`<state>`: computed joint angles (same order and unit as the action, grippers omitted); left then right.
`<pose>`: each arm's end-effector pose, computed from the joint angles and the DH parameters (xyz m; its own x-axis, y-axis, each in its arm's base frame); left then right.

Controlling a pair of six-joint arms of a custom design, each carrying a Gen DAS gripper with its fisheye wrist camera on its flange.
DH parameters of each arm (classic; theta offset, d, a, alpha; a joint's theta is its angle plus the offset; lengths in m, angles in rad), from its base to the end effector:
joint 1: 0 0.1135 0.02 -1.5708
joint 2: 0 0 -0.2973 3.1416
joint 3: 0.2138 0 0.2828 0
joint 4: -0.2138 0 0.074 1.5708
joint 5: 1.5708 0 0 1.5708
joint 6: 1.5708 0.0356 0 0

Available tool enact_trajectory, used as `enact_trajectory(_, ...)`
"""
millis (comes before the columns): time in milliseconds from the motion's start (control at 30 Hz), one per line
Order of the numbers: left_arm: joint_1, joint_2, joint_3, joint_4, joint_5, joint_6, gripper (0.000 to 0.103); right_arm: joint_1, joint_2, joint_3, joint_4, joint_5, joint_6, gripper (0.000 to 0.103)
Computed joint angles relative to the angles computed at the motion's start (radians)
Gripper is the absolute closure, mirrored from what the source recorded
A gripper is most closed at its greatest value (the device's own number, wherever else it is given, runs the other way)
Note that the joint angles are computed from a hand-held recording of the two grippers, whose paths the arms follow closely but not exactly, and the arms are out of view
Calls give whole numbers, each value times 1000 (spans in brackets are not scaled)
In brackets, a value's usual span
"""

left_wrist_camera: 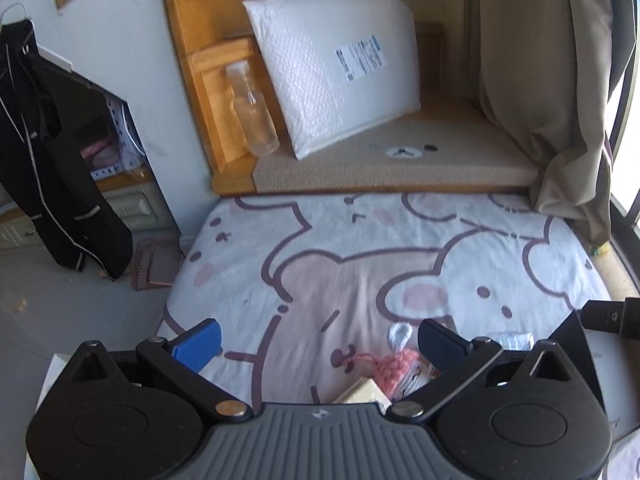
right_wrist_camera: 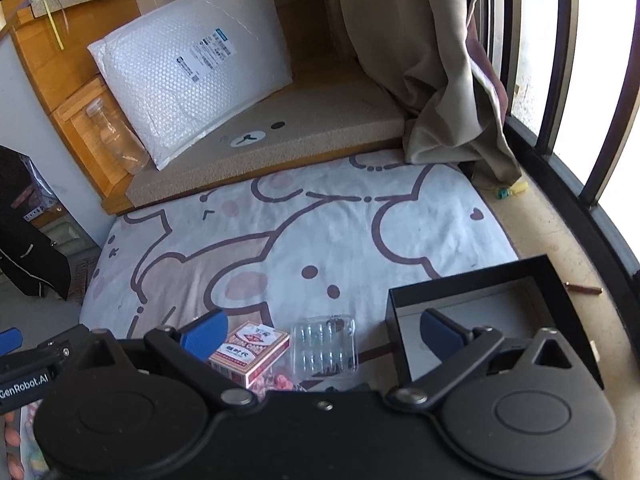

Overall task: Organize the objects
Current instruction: 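Move the right tool toward the clear bag of cords while the left tool approaches the yellow tissue pack, then grasp the clear bag of cords with the right tool while the left tool grasps the yellow tissue pack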

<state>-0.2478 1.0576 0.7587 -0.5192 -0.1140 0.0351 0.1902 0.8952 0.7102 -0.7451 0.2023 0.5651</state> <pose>0.2245 -0.0526 0.2686 -0.7012 0.2134 -0.6803 0.1930 0.9753 0.1070 0.1799 0.0274 0.2664 -0.7008 0.3993 -0.5911 0.3648 0.9127 0.1841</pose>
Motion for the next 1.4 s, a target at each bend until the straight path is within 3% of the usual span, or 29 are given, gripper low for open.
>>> enact_trajectory(267,42,60,-61,65,28,87,0,35,125,-38,47,-68,113,0)
enact_trajectory(533,79,84,-115,116,63,215,0,26,196,-96,122,-224,301,0)
enact_trajectory(867,124,84,-188,150,186,397,7,2,287,-170,242,-349,526,0)
enact_trajectory(1033,124,92,-210,150,216,466,8,5,340,-173,265,-366,530,0)
enact_trajectory(1267,115,146,-205,142,229,480,8,-25,426,-148,258,-428,435,1)
enact_trajectory(1400,102,199,-198,154,205,461,11,-4,435,-125,243,-422,335,22)
